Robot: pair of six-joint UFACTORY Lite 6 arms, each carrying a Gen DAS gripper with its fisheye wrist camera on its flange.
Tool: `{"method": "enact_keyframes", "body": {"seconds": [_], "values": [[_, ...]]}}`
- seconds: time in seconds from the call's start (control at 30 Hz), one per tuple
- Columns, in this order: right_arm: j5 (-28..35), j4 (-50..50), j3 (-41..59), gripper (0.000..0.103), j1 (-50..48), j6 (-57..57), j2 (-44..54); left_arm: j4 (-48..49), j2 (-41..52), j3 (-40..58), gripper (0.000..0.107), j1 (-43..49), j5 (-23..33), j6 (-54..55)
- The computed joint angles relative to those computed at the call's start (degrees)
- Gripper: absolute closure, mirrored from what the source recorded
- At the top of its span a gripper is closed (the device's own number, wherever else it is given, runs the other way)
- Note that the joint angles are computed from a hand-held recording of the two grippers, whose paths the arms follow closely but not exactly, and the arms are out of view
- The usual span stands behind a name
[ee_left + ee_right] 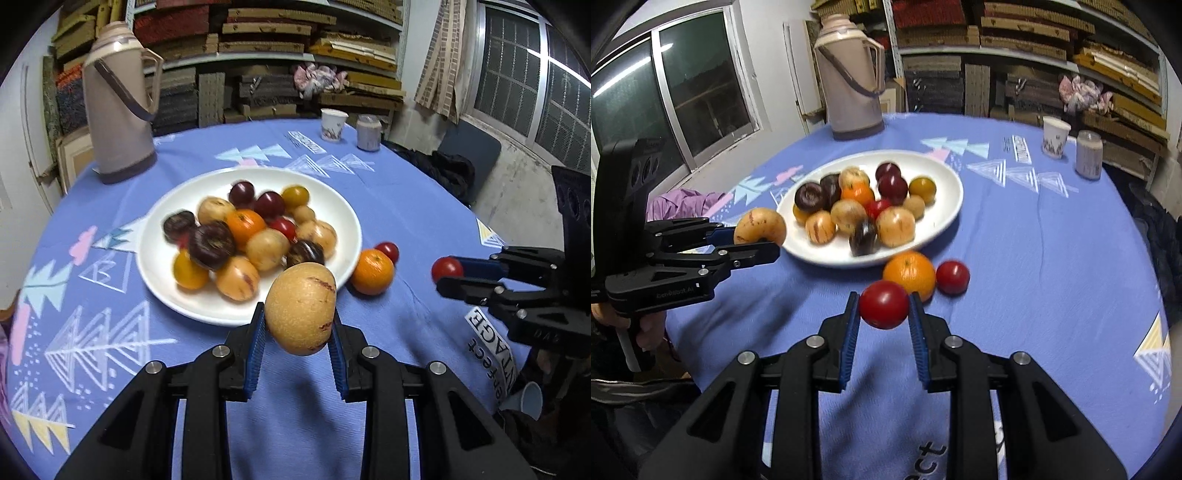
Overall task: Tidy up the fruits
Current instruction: 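Carry the tomato and tan fruit onto the plate and open the right tool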
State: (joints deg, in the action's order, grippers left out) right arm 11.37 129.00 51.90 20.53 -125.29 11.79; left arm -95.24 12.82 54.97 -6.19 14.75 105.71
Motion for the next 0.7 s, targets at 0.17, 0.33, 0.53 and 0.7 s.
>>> {"method": "enact_keyframes", "body": {"seconds": [0.17, 0.33, 0.53, 0.7], "values": [[-0.84, -4.08, 4.63, 0.077, 0.35, 3.38, 0.99, 4.7, -0.71, 1.63, 0.075, 1.71, 0.32, -3.9], [0.57, -10.52, 12.1, 0.077, 0.41, 9.78, 5.23, 8.45, 1.25, 5.52, 0.075, 2.44, 0.23, -7.39], [1.57, -34.24, 27.22, 0.077, 0.51, 33.76, 16.04, 19.73, 7.54, 14.78, 0.075, 2.44, 0.83, -19.55], [3.12, -56.18, 42.5, 0.077, 0.09, 57.22, 27.67, 29.85, 14.69, 23.69, 0.075, 1.91, 2.18, -31.32]]}}
